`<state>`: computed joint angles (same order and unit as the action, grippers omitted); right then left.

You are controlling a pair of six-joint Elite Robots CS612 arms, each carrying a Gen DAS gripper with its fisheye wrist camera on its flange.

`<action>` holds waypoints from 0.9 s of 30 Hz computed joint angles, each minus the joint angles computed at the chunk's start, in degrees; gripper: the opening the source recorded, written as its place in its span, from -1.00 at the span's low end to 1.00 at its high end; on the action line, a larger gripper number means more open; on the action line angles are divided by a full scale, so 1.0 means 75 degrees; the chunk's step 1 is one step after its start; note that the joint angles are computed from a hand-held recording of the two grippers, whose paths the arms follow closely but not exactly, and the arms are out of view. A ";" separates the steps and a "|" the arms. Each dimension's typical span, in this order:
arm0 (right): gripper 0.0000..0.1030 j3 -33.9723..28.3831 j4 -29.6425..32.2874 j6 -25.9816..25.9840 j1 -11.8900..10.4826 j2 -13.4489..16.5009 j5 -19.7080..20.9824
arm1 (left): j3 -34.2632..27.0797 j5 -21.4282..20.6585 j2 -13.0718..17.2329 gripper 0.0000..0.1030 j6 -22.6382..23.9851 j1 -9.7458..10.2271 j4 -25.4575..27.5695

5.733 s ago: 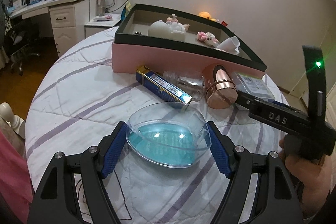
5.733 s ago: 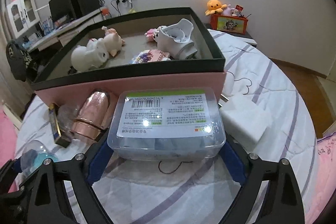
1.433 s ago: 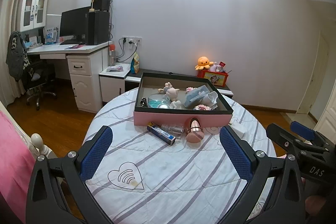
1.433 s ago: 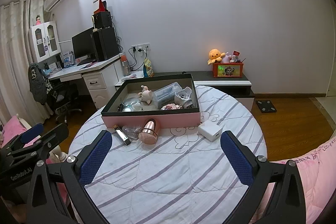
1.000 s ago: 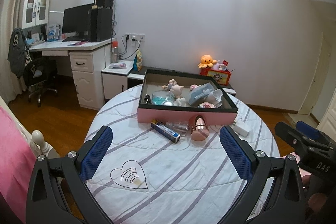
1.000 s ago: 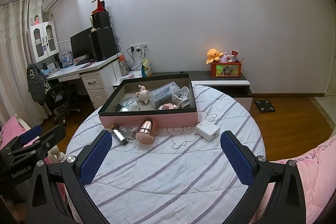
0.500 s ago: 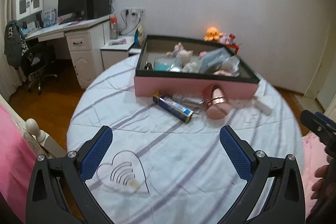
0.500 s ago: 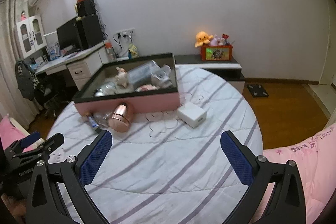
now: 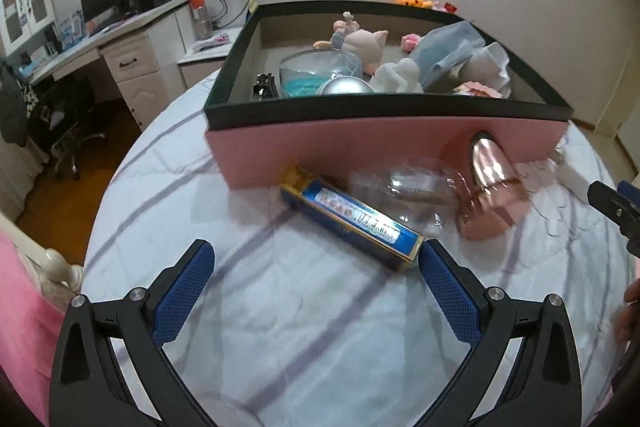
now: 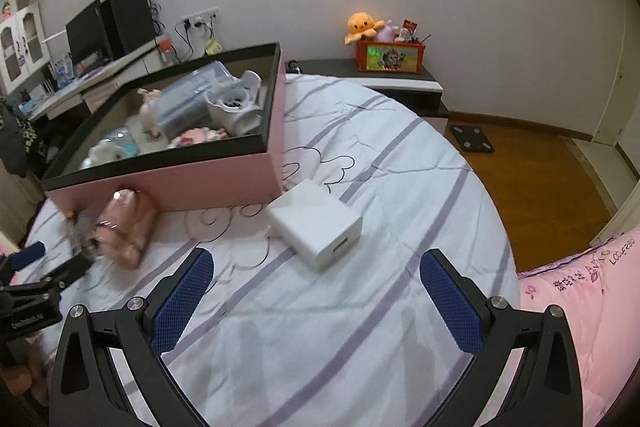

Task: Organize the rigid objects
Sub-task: 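Grasp the blue lighter box with the left tool while the right grasps the white charger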

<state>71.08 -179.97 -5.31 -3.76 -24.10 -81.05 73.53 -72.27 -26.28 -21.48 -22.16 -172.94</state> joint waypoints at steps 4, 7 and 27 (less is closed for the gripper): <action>1.00 -0.0423 0.0504 -0.0275 0.0059 0.0181 -0.0144 | -0.0266 -0.0476 0.0091 1.00 0.0334 0.0064 0.0392; 1.00 -0.0740 0.0893 -0.0224 0.0053 0.0312 -0.0104 | -0.0253 -0.1078 0.0101 0.99 0.0349 0.0178 0.0142; 0.30 -0.1113 0.1304 -0.0670 0.0111 0.0464 -0.0133 | -0.0253 -0.2157 0.0147 0.98 0.0734 0.0430 -0.0207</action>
<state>62.73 -170.19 -10.34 -2.93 -20.62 -82.05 71.63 -88.44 -25.18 -15.98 -18.94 -174.49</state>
